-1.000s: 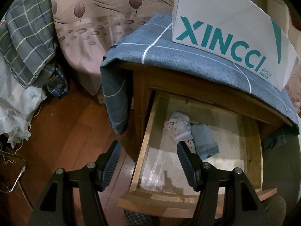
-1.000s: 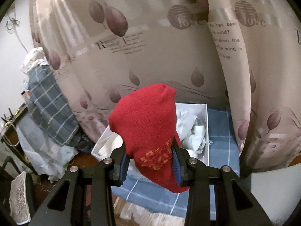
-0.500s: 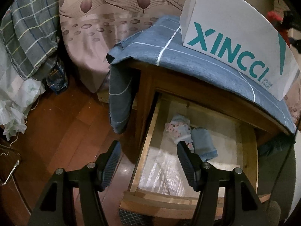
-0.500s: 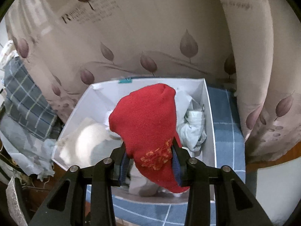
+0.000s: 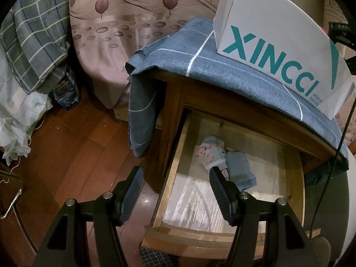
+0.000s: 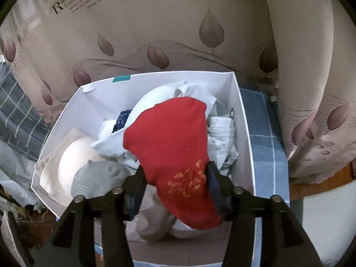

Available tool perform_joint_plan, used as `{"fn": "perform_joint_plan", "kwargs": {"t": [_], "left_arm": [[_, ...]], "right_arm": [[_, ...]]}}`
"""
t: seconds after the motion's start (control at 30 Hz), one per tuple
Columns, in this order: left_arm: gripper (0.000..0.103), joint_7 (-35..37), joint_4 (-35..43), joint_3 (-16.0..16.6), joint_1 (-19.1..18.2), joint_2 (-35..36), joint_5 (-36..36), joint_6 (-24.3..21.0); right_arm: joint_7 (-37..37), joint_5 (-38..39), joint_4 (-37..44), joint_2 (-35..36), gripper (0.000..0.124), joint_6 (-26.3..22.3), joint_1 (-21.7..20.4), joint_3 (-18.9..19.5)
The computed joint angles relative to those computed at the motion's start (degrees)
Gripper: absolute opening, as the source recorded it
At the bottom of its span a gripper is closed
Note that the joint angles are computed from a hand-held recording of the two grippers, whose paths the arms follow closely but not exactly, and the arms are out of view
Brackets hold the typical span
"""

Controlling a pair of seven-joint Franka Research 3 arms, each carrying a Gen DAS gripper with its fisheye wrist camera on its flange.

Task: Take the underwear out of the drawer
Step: 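Open the right tool in the box and move it back to the drawer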

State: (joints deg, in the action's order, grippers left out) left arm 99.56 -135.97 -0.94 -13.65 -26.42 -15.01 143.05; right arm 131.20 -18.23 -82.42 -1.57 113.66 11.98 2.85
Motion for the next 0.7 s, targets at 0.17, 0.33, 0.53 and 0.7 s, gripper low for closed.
{"fn": "perform_joint_plan", "kwargs": {"t": [0.17, 0.33, 0.53, 0.7], "left_arm": [[0.064, -0.32, 0.08, -0.05, 0.18, 0.22, -0.03, 0.03], [0.064, -1.58, -0.11, -0.03, 0.67, -0.03, -0.12, 0.33], [0.064, -5.73, -0.49, 0.1, 2.14, -0.63, 0.53, 1.73], [0.064, -8.57, -0.73, 0.44, 2.9, -1.05, 1.12, 2.28]], "right_arm": [[1.05, -5.37, -1.12, -1.85, 0.069, 0.7, 0.63, 1.09], [-2.1, -5.8, -6.84, -7.96, 0.069, 6.61, 1.07, 2.83], [-12.42, 1.34, -19.13, -17.38, 0.068, 12.27, 2.78, 6.11], [-17.14, 9.14, -26.64, -19.9, 0.062, 11.51, 4.43, 8.09]]}}
